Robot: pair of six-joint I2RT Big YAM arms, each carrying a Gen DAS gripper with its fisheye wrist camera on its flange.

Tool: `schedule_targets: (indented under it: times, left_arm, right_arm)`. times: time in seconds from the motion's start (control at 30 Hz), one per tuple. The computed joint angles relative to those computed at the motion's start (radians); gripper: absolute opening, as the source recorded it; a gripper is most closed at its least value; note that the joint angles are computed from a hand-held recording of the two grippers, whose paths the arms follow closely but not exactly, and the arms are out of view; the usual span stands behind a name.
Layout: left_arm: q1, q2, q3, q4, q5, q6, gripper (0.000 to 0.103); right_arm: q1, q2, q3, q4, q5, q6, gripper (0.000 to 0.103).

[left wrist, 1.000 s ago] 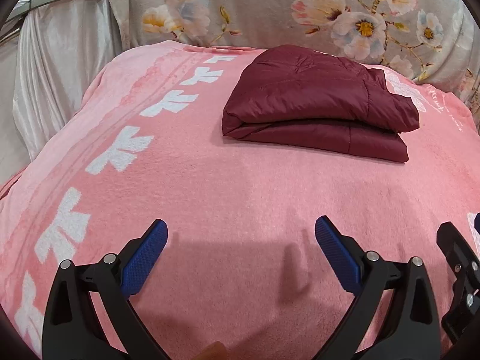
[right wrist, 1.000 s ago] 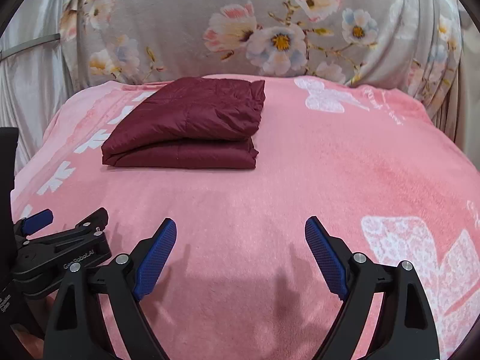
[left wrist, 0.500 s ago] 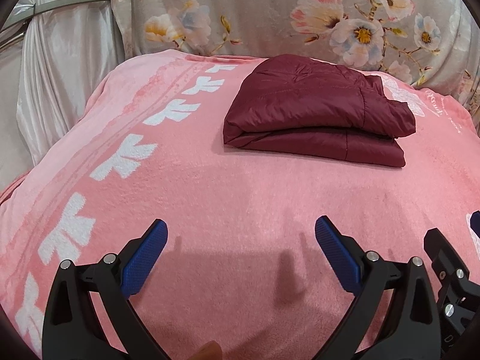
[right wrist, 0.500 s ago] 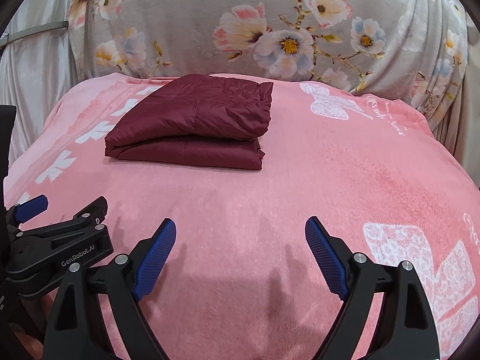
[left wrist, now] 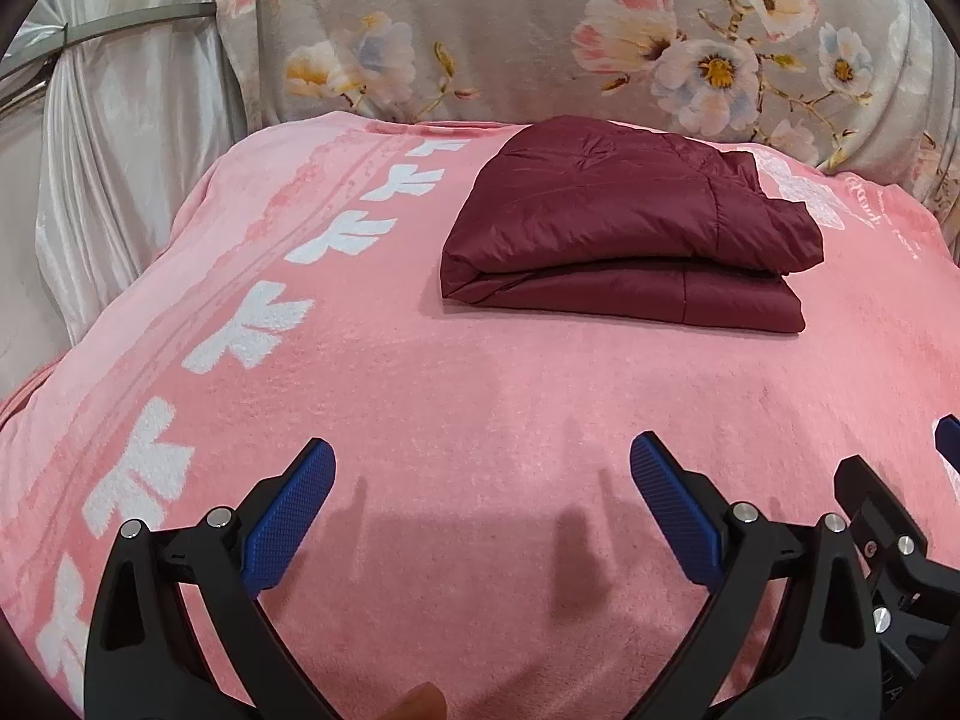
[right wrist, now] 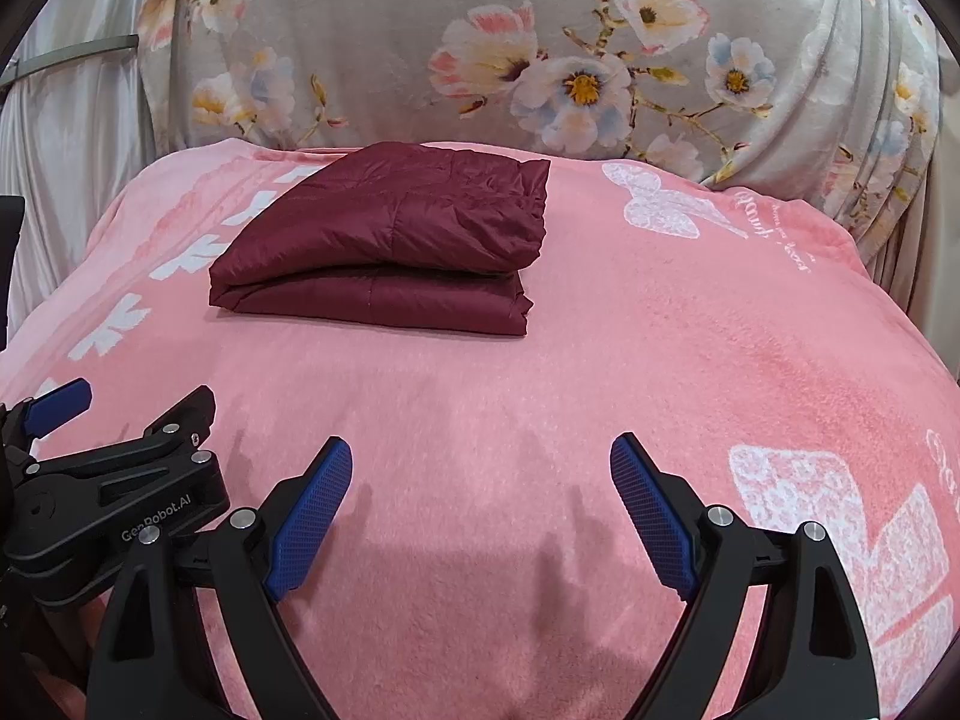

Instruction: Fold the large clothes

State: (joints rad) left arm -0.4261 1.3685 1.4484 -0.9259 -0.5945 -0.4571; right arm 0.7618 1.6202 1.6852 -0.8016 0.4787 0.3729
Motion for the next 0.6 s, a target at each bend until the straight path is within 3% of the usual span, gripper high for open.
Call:
schedule_targets:
  times: [0.6]
  left_arm:
    - [-0.014,-0.006,-0.006,0.015,-0.027,0.001,0.096]
  right_arm:
    - [-0.002,0.001,0.001,0.001,-0.002,-0.003,0.086]
